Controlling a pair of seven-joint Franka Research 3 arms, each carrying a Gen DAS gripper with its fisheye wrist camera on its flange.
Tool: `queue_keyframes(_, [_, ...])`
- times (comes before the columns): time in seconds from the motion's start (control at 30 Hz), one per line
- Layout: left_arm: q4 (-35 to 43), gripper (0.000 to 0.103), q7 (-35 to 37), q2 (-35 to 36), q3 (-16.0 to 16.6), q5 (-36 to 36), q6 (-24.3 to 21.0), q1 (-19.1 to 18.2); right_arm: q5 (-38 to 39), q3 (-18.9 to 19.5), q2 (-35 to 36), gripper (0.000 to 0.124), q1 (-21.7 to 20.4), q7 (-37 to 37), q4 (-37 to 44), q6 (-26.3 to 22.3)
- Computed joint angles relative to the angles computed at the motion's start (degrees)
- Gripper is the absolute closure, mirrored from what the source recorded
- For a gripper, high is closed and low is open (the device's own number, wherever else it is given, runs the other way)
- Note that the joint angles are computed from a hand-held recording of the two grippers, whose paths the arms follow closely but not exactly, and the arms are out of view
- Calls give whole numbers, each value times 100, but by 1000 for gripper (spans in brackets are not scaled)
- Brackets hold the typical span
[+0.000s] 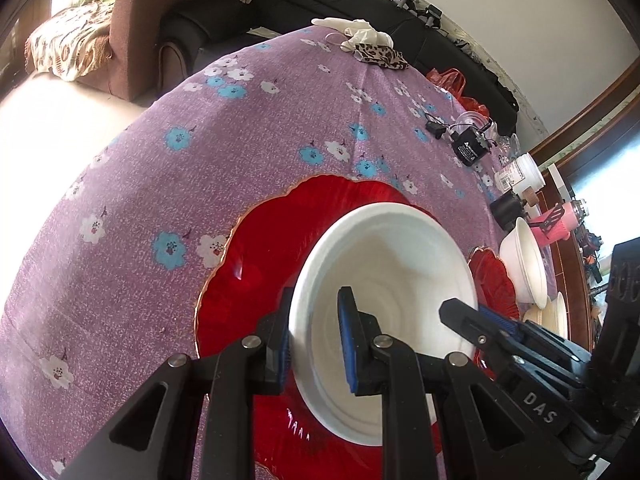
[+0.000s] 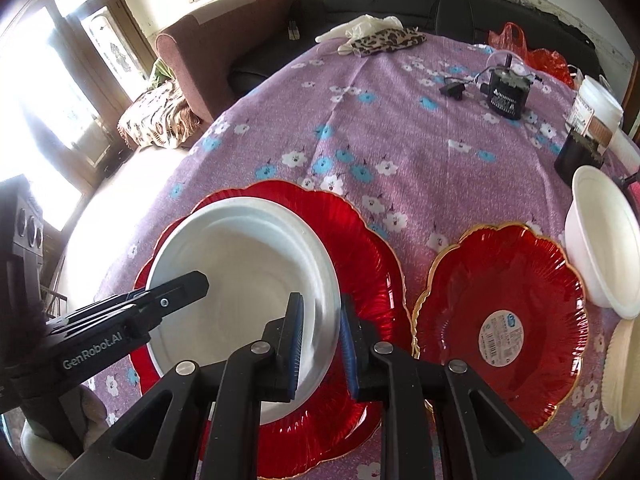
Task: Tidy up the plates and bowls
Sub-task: 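Lower the white bowl onto the large red plate and open the left tool, then move the right tool toward the smaller red scalloped plate with sticker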
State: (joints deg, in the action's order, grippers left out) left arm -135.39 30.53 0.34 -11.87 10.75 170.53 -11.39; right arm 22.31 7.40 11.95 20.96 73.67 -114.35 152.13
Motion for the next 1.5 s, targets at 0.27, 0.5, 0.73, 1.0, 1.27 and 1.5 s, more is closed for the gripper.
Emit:
queue_keyframes(0.27, [22,85,-81,89,15,92,-6,-4,34,4,89,104,-11,-7,53,-17])
queue_keyframes(0.5, [19,71,-388,55,32,398,-27,-5,110,22,105,99,3,-3,-21,155])
queue_keyframes(0.73, [-62,56,-1194,-159,18,1352,-141,45,285,105,-159,96,-23,-305,-333,640])
queue_keyframes(1.0, [-63,50,-2839,-714,-371,3380,-1049,150,1461,163,-770,94,-154,-1275,-874,943])
queue_keyframes(1.27, [156,32,-3825,-1185,-918,4867,-2531,-112,2827,-134,-1478,80,-103,-2421,-1625,1341])
queue_keyframes(1.5, [532,15,-4284,-1172,-1194,5647,-3831,-587,3889,-512,-2042,72,4,-3326,-2162,1510])
